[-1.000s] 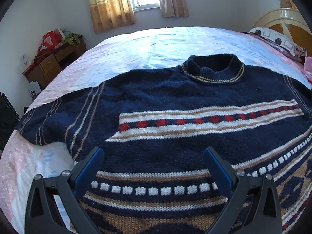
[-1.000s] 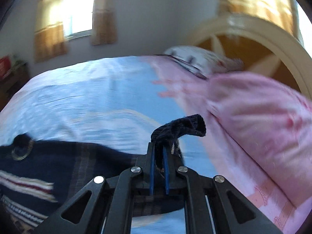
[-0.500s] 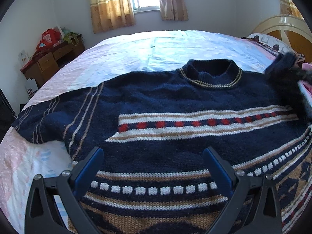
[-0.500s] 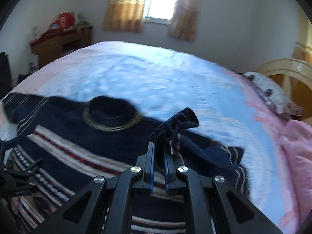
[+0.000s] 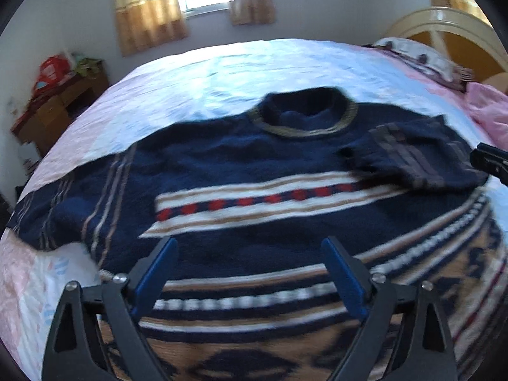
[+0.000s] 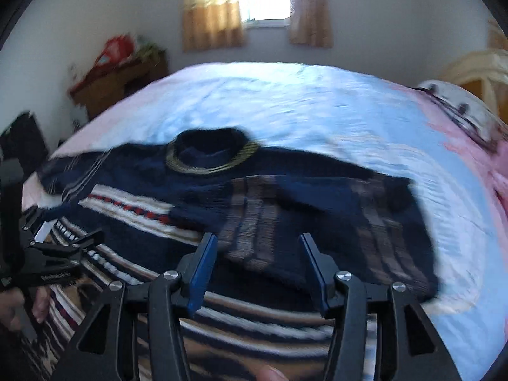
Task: Fold small clothes
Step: 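Fold the held sleeve across the sweater body with the right tool, release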
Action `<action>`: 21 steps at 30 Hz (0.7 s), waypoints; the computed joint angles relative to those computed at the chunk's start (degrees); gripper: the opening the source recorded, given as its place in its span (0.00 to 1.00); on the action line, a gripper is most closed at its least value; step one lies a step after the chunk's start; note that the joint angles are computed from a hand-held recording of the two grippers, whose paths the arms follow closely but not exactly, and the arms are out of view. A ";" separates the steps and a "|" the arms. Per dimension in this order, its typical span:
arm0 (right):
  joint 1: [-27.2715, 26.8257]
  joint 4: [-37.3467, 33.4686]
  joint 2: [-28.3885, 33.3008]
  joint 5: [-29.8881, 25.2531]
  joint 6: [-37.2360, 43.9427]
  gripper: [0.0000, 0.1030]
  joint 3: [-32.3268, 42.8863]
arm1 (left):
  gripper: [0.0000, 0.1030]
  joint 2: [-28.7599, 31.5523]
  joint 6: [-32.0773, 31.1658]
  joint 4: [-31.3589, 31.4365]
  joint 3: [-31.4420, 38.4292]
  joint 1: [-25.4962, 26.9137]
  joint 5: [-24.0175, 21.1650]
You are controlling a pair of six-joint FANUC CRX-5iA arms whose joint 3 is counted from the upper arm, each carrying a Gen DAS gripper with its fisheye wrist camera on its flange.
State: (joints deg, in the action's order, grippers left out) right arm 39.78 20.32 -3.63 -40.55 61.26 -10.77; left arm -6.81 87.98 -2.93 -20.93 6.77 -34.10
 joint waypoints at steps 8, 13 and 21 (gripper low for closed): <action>-7.70 9.58 -6.14 5.53 -13.81 0.60 -8.39 | 0.91 7.13 -0.02 1.09 9.40 -7.27 -2.61; -9.92 12.11 -7.96 9.84 -18.38 0.60 -12.17 | 0.79 15.51 4.10 2.67 17.50 -7.80 -9.59; -11.52 10.96 -7.13 10.99 -18.43 0.60 -13.09 | 0.14 19.33 -7.24 25.38 13.86 -4.98 -6.32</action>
State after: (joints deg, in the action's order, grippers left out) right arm 28.27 31.28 -10.76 -29.55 42.82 -23.86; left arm 12.52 80.73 22.45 -7.08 1.79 -40.43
